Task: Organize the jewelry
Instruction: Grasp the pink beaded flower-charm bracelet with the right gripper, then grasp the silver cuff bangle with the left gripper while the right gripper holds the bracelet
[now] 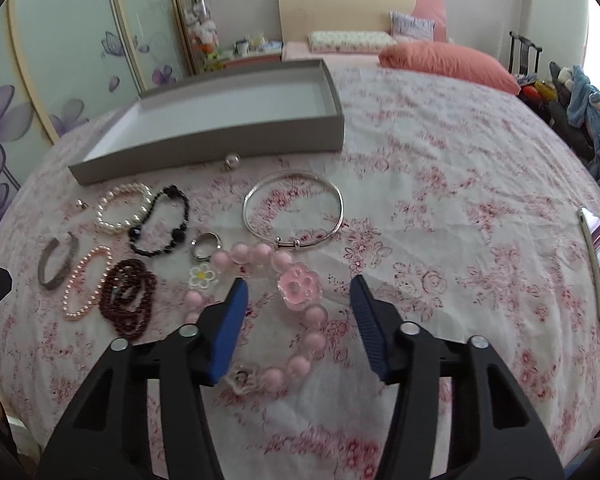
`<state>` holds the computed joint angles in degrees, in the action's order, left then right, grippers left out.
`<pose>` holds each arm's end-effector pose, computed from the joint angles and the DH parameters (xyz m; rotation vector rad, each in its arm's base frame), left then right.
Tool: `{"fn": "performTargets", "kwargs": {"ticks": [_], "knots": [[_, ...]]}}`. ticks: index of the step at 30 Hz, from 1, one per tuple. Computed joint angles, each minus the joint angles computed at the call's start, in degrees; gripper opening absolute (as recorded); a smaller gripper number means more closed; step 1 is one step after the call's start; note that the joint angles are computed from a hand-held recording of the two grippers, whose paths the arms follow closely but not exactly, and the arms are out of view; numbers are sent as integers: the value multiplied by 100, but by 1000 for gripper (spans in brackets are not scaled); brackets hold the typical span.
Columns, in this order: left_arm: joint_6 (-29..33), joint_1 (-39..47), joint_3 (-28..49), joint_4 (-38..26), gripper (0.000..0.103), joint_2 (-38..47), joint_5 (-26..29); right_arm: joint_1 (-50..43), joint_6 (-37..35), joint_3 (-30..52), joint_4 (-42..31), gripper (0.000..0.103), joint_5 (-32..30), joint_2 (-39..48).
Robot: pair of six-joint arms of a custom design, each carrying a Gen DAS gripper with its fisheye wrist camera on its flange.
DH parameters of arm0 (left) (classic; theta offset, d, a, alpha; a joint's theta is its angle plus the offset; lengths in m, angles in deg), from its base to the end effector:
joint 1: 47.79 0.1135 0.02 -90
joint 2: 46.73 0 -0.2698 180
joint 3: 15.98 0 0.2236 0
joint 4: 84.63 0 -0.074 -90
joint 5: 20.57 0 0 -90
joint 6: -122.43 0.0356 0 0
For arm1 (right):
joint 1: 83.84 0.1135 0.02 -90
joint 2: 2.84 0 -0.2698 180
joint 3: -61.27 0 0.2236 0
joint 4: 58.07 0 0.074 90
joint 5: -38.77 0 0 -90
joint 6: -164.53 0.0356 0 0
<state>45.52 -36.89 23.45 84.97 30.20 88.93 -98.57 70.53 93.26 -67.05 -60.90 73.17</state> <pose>0.2070 0.0278 0.1604 0.2003 2.3463 -0.2070 0.1768 -0.0403 0.1328 0.1618 2.4733 0.0719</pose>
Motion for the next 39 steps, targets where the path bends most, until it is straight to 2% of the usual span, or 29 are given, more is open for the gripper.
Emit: {"fn": "performTargets", "kwargs": {"ticks": [2, 7, 10, 17, 26, 33, 39], "knots": [[-26, -86, 104, -14, 99, 214, -81, 90, -24, 20, 45, 47, 109, 58], [-116, -293, 311, -13, 99, 624, -302, 285, -59, 41, 32, 30, 266, 50], [-200, -437, 440, -25, 99, 850, -467, 301, -49, 29, 39, 25, 297, 18], [-346, -696, 771, -144, 99, 1299, -776, -9, -152, 23, -84, 24, -153, -265], [-589, -869, 1363, -406, 85, 1866, -1099, -260, -219, 87, -327, 24, -510, -717], [-691, -1050, 1644, -515, 82, 2069, -1318, -262, -229, 47, -306, 24, -612, -744], [-762, -1212, 1510, -327, 77, 2070, -1637, -241, -210, 42, -367, 24, -663, -875]]}}
